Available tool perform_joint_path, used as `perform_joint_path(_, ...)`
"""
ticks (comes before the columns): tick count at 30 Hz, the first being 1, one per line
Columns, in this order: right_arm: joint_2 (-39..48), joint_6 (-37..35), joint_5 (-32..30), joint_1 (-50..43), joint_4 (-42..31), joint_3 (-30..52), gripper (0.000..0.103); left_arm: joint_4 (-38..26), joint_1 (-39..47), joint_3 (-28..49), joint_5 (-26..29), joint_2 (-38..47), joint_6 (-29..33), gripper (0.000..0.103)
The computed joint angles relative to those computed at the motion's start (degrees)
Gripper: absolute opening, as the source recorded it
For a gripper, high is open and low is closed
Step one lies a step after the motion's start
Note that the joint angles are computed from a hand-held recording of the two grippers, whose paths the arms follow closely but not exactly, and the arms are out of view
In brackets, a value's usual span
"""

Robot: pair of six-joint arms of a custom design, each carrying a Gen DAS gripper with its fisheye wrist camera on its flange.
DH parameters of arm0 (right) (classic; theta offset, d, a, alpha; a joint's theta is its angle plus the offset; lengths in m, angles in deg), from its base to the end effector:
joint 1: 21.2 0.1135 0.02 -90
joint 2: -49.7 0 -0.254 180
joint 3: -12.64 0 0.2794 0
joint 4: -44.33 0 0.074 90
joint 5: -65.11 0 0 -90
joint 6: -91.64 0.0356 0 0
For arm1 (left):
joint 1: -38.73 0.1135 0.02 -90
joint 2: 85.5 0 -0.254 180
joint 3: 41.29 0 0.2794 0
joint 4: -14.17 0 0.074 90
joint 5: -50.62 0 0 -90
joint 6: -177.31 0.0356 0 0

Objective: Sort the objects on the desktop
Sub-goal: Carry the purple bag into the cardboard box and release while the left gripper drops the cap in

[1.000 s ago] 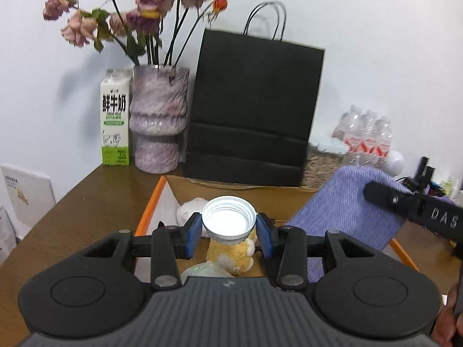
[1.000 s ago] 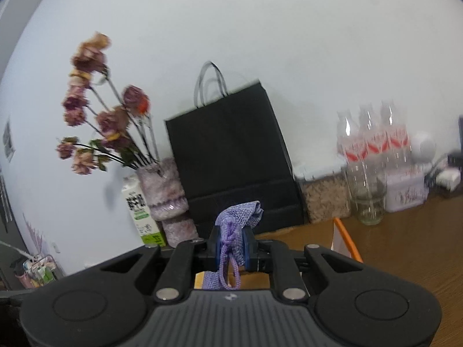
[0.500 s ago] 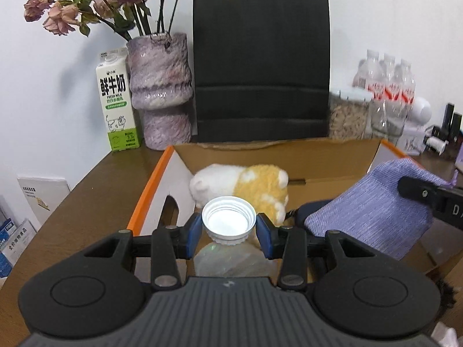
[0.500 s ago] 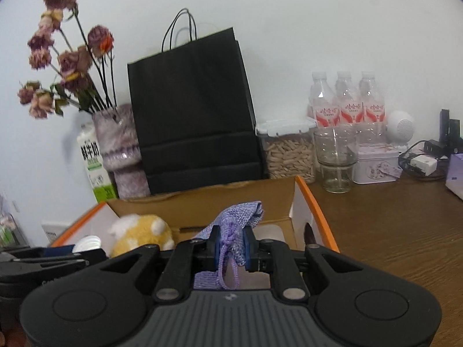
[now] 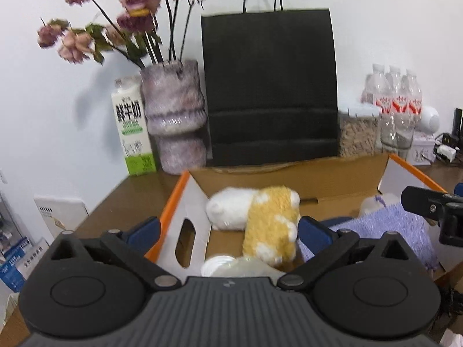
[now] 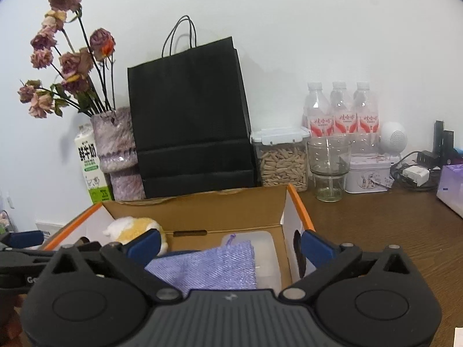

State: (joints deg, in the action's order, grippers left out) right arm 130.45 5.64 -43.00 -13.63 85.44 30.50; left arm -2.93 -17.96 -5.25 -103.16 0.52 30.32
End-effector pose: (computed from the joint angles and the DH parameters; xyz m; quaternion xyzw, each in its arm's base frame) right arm 0.2034 0.0382 0.0755 -0.1137 0.8145 0.1855 0.5378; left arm 0.1459 -0.1638 0.0703 -0.1071 0.8319 0.1420 0.5257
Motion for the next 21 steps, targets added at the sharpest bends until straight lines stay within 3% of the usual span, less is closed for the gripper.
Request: perform_joint_path(21, -10.78, -1.35, -0.08, -0.37, -6.72, -2.82, 0.103, -1.02, -2.75, -1.39, -2.64, -3.25, -2.71, 0.103)
